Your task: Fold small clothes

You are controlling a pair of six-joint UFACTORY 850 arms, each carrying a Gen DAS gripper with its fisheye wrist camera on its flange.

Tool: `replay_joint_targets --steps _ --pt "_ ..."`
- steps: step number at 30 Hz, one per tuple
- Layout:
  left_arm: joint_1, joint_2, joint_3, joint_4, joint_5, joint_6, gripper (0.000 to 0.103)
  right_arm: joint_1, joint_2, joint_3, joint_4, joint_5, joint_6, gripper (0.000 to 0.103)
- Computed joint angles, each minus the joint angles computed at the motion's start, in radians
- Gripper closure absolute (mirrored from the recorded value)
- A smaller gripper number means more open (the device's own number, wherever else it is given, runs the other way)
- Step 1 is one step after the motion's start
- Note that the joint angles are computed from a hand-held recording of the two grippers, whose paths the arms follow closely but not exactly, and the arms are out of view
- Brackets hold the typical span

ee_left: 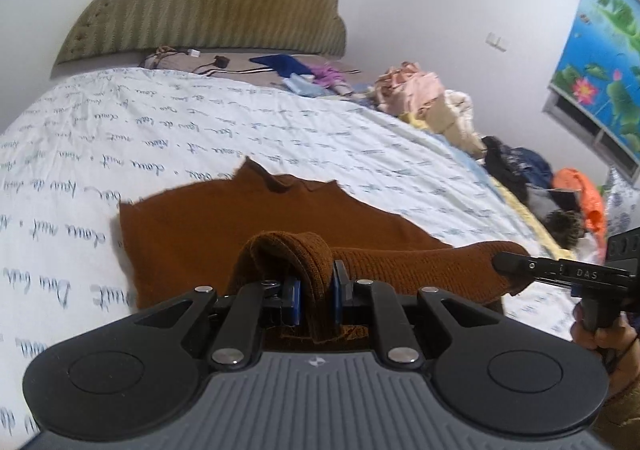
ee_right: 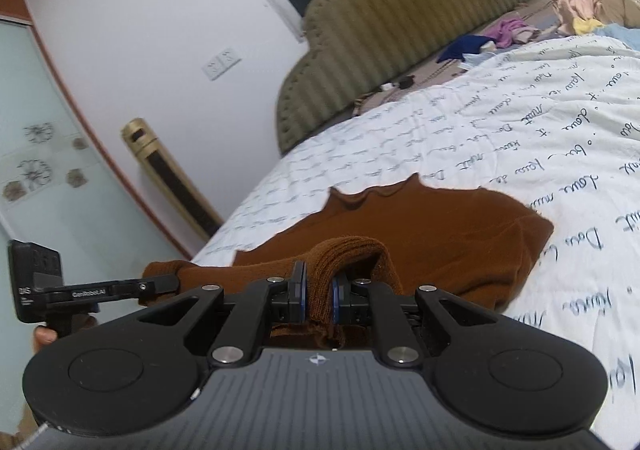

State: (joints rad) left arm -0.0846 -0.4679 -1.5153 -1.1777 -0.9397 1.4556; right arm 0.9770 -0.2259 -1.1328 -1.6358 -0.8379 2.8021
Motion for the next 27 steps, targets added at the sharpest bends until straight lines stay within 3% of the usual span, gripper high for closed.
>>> replay_joint_targets --steps 4,12,15,20,23,25,26,27 --pt "-0.053 -0.064 -0.091 0.035 0.102 -0.039 0.089 -0.069 -0.026 -0.017 0.013 0.038 -0.021 0.087" --pt "-0.138 -0.253 -0.333 0.196 0.225 -0.252 0.089 -0.202 -0.081 -0.049 0.005 0.137 -0.013 0.087" --pt "-0.161 -0.323 -0.42 0.277 0.254 -0.347 0.089 -0.244 -0.108 -0.066 0.012 0.179 -0.012 0.087" --pt "-0.18 -0.423 -0.556 0.376 0.237 -0.473 0.088 -0.295 -0.154 -0.09 0.033 0.237 -0.005 0.086" --pt "-0.183 -0.467 -0.626 0.437 0.205 -0.565 0.087 -0.316 -0.175 -0.104 0.065 0.279 -0.027 0.075" --pt "-0.176 -0.496 -0.67 0.444 0.168 -0.602 0.085 -0.311 -0.184 -0.118 0.108 0.252 -0.091 0.06" --pt "-0.174 -0.501 -0.681 0.447 0.162 -0.618 0.079 -0.303 -0.189 -0.129 0.15 0.218 -0.141 0.048" --pt "-0.17 -0.5 -0.682 0.446 0.173 -0.63 0.067 -0.291 -0.194 -0.143 0.191 0.169 -0.192 0.043"
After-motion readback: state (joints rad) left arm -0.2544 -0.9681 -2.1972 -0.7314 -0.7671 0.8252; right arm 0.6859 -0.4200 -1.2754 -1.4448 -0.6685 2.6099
